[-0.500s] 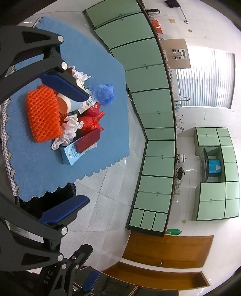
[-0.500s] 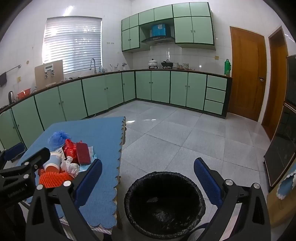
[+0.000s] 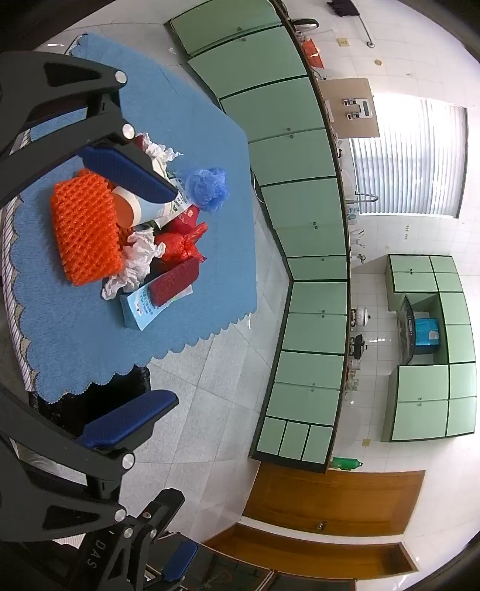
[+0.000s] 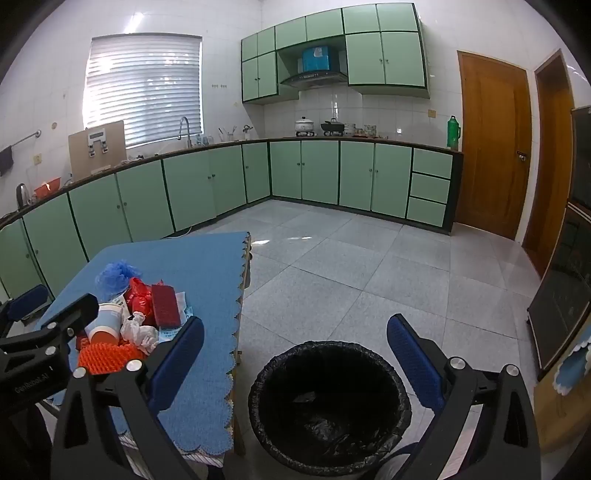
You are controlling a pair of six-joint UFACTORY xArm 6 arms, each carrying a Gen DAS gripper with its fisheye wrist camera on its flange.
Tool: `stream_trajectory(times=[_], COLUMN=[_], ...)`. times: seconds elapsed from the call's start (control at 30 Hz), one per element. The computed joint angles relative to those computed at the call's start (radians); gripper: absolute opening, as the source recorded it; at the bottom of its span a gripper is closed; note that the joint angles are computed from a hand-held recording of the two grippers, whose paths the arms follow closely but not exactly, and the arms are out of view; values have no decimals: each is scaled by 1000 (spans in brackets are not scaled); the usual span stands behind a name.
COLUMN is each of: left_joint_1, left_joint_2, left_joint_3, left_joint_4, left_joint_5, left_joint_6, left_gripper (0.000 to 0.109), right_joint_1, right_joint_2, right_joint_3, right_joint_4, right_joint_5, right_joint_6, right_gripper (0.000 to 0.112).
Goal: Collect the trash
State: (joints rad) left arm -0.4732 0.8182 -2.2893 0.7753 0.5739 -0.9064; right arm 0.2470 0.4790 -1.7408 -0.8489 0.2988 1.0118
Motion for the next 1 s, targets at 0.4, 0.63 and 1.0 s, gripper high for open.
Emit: stream_trajectory(times=[0.4, 0.63, 1.0], left_joint_1=[-2, -2, -1], left_joint_2=[3, 1, -2], left_joint_3=[-8, -4, 1], left_joint_4=[10, 11, 15], left_joint_5=[1, -1, -5], left_joint_6=[-5, -7, -12], left_gripper=[98, 98, 98], right_joint_1=[2, 0, 0], right_joint_2=[9, 7, 6], right_joint_3=[-18, -13, -12], right_joint_4=[8, 5, 7], right_joint_5=[5, 1, -1], right_joint_6=[-9, -4, -3], right_gripper=[97, 97, 97])
